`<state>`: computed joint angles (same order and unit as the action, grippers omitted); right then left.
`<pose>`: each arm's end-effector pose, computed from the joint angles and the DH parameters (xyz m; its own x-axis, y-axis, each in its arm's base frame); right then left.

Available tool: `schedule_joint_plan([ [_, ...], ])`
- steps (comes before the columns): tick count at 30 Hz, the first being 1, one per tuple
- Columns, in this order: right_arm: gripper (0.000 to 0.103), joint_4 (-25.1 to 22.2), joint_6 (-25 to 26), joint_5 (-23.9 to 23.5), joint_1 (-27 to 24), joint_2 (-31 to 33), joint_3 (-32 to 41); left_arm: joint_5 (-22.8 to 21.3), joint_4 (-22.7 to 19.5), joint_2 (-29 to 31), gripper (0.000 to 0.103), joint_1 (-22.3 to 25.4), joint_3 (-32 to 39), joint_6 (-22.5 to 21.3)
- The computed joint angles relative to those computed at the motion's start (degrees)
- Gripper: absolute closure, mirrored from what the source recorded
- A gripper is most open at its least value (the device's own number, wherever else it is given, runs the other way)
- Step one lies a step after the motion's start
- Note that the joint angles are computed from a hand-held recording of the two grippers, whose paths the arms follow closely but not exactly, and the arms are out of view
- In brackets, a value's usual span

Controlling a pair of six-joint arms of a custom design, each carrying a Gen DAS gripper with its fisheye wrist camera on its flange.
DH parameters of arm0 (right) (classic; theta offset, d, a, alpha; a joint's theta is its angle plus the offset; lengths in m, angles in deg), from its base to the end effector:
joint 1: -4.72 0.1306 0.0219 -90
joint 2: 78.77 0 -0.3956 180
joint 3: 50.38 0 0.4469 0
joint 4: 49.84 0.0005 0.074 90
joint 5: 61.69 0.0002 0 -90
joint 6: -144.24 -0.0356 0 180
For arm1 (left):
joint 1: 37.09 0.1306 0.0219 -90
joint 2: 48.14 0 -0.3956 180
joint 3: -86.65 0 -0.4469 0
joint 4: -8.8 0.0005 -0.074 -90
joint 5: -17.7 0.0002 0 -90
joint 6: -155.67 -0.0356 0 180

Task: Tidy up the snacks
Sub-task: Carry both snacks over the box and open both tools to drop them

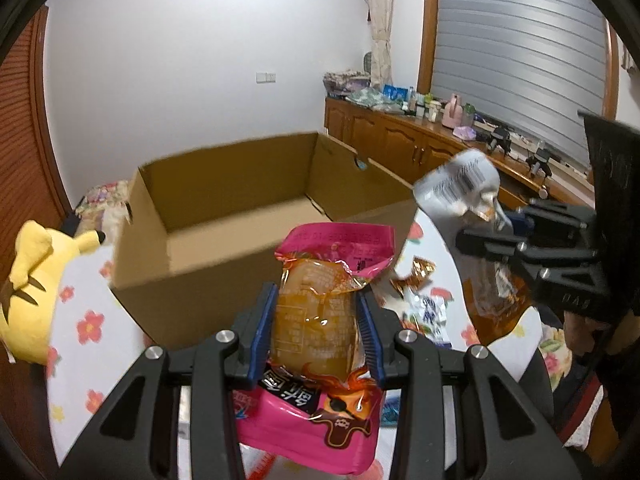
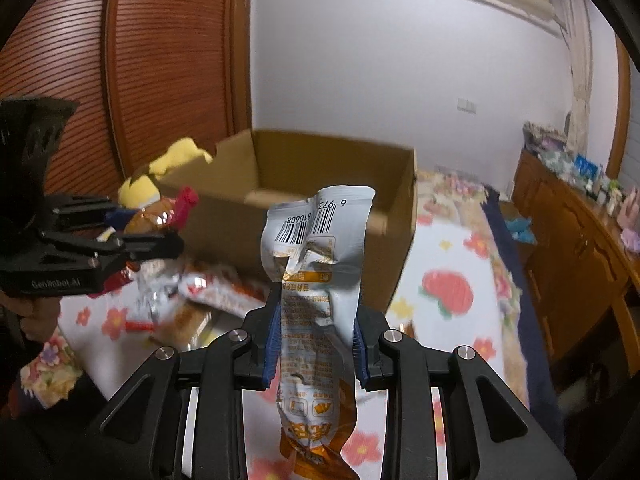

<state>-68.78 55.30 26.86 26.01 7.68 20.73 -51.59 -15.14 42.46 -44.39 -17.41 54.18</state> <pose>0.4833 0.1888 0.3453 -0.5176 -0.2216 -0.8264 -0.3921 0.9199 -0.0010 0.5361 -0.0819 0.3460 -0.5281 0.2555 -0.8098 0.5084 0.8590 -0.0605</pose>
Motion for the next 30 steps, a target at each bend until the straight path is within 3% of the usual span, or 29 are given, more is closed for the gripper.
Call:
schedule_joint_plan([
  [7, 0.075, 0.4, 3.3, -0.1, -0.1, 4.0, 8.4, -0.5, -0.8, 3.1, 0.065, 1.4, 6.0, -0.9],
  [18, 0.075, -0.6, 1.9, -2.7, -2.2, 14.7, 22.1, -1.4, -3.3, 11.0, 0.064, 3.1, 15.5, 0.3],
  [30, 0.075, -2.9, 2.8, 0.2, -3.3, 21.1, 26.7, -3.1, -5.3, 17.3, 0.064, 2.8, 20.8, 1.0],
])
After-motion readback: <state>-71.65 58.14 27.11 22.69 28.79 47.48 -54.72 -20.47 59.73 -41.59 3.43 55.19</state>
